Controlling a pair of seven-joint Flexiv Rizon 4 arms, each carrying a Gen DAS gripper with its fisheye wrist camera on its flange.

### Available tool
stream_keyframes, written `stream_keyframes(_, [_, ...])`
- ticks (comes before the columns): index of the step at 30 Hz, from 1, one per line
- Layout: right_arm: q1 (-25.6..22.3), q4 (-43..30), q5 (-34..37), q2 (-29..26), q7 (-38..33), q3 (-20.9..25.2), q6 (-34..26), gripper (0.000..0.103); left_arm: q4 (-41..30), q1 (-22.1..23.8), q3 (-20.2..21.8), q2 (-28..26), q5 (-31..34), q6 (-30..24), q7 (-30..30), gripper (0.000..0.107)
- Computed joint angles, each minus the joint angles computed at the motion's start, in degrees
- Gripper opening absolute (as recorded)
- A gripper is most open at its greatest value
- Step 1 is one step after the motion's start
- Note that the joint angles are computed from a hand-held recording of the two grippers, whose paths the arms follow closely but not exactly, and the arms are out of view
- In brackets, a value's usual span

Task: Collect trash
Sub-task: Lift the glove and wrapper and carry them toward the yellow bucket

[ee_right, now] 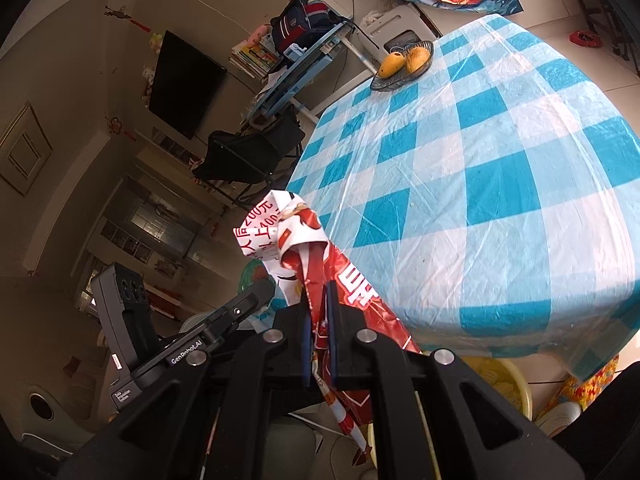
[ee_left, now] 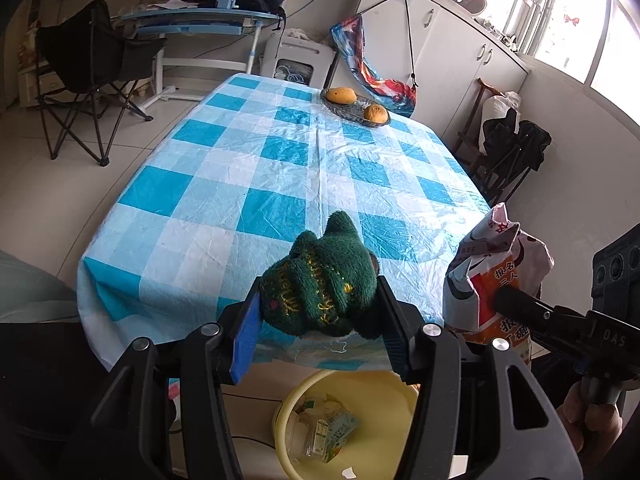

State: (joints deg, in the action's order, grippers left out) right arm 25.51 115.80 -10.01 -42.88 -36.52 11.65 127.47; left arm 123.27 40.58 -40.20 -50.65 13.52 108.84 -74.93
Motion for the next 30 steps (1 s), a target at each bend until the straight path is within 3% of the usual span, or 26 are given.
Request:
stream_keyframes(12, [0.86, 3.71, 1.66, 0.43, 2.77, 1.16, 2.77, 0.007, 3.29, 1.43, -0.17, 1.05, 2.16, 1.24, 0.38, 0.051])
stream_keyframes(30, [2.74, 3.80, 2.35, 1.34, 1.92, 0.40, -1.02, 0.008, 4.81, 2.45, -0.24, 1.65, 3.44, 1.92, 0.10, 0.052])
